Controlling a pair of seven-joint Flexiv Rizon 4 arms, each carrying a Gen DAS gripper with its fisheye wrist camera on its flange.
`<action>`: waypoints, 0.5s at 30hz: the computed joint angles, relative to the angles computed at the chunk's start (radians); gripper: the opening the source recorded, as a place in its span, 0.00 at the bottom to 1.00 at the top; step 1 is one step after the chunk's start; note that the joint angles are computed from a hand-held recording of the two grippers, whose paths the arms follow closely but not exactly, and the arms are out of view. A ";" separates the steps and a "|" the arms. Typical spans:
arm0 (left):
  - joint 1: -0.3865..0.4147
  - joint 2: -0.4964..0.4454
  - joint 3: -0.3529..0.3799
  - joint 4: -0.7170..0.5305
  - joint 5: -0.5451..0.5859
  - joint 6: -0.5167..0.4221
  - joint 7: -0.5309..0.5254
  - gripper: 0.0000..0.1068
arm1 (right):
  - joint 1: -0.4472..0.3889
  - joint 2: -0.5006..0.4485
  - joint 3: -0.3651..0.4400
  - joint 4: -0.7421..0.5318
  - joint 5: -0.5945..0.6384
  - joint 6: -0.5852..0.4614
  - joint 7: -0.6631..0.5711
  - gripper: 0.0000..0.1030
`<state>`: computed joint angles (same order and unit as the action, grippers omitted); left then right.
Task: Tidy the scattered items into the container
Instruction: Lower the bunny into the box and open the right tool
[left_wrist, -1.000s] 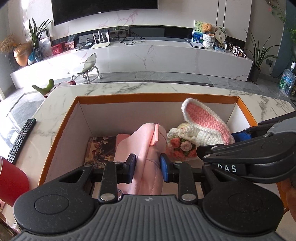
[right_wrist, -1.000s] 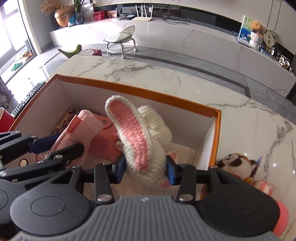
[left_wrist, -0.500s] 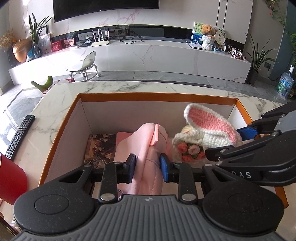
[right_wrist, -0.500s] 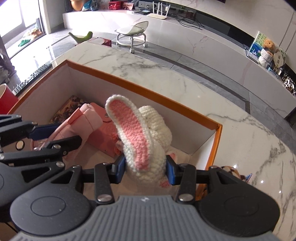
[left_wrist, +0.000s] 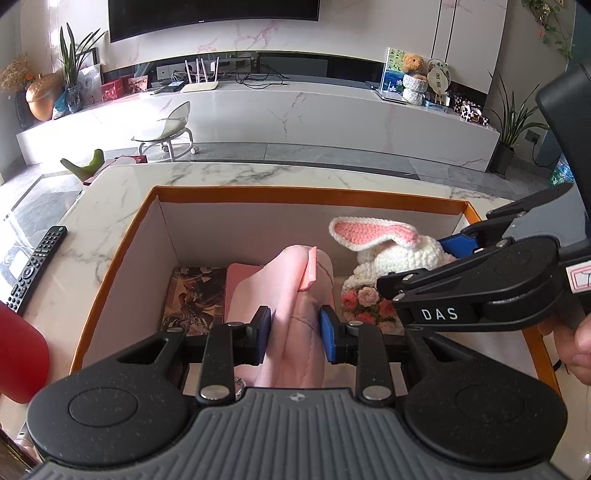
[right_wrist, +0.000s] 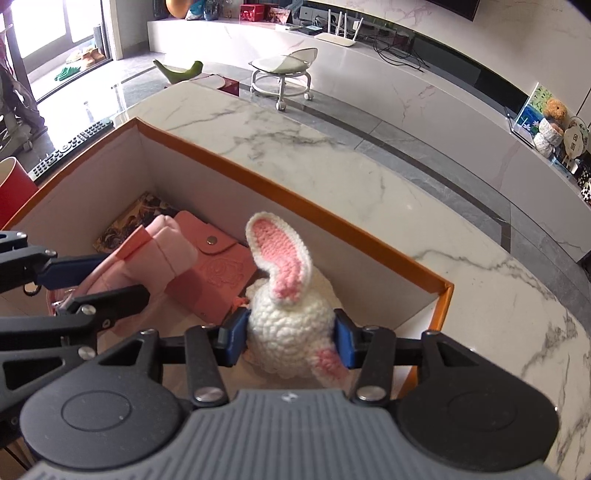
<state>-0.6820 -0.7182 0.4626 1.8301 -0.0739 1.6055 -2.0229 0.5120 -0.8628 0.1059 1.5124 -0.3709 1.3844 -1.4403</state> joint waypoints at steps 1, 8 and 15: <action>0.003 0.000 -0.004 -0.001 0.001 0.001 0.001 0.31 | -0.007 -0.006 0.010 -0.008 -0.003 0.007 -0.015 0.50; 0.012 -0.003 -0.017 0.001 -0.005 0.005 0.004 0.31 | -0.043 -0.027 0.071 -0.034 -0.012 0.044 -0.149 0.48; 0.015 -0.002 -0.029 -0.001 -0.008 0.005 0.008 0.31 | -0.041 -0.068 0.075 -0.090 0.031 0.020 -0.166 0.50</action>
<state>-0.6667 -0.7205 0.4338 1.8293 -0.0818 1.6103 -2.0145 0.4714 -0.9307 0.1810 1.4225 -0.3399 1.4042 -1.6066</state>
